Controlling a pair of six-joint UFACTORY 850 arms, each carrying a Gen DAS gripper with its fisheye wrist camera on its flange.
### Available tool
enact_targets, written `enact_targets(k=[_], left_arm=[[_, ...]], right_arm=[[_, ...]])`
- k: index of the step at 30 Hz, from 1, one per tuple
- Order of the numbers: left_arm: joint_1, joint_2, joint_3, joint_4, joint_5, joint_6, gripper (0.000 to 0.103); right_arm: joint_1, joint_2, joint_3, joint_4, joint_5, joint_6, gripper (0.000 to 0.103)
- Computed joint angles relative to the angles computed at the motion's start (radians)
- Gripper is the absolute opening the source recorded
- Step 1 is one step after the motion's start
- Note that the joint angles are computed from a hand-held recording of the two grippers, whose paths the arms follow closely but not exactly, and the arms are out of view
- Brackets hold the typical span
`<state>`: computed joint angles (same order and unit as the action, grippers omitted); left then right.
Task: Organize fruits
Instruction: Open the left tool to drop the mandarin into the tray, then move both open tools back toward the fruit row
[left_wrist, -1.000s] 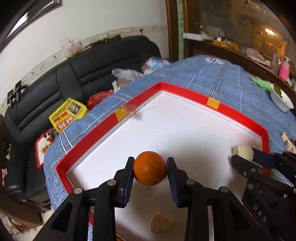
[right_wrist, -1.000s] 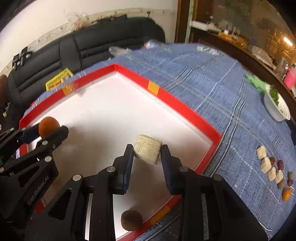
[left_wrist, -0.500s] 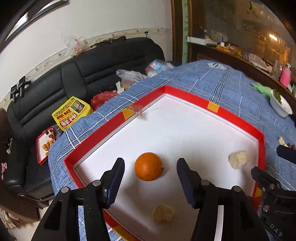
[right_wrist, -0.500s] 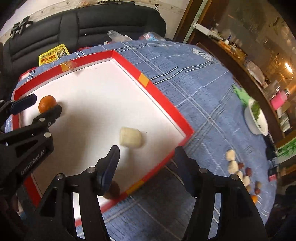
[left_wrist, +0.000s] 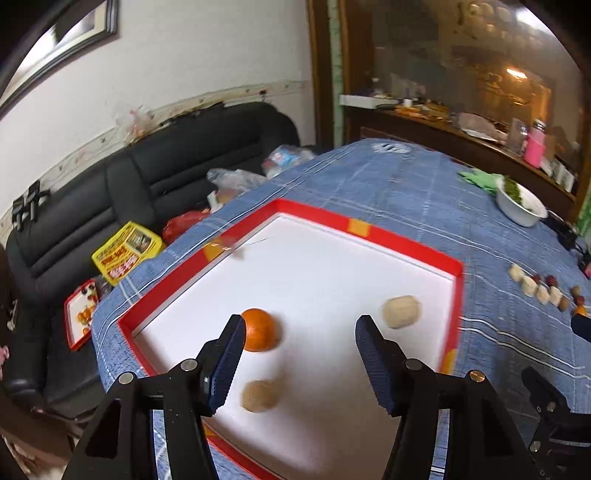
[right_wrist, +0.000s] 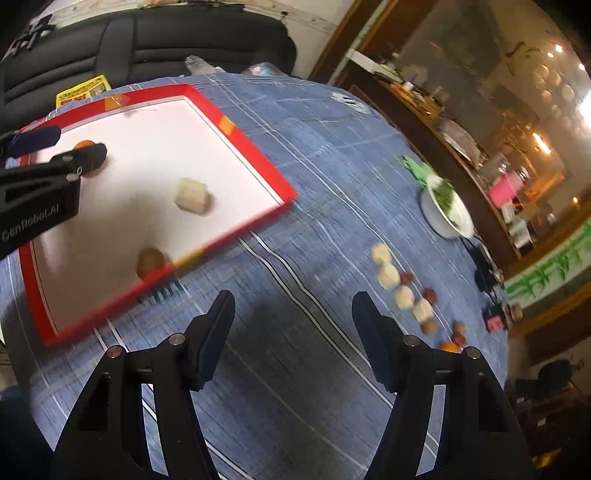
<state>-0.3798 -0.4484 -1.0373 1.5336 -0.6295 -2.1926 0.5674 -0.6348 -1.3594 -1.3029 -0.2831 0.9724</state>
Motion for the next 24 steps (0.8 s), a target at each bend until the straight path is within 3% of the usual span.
enact_targets(k=[6, 24], left_arm=[[-0.045, -0.013, -0.028, 0.016, -0.009, 0.015, 0.060], [-0.121, -0.082, -0.134, 0.010, -0.011, 0.108, 0.060]], right_arm=[[-0.039, 0.061, 0.103, -0.199, -0.022, 0.217, 0.066], [-0.118, 0.117, 0.207, -0.366, -0.034, 0.435, 0.066]])
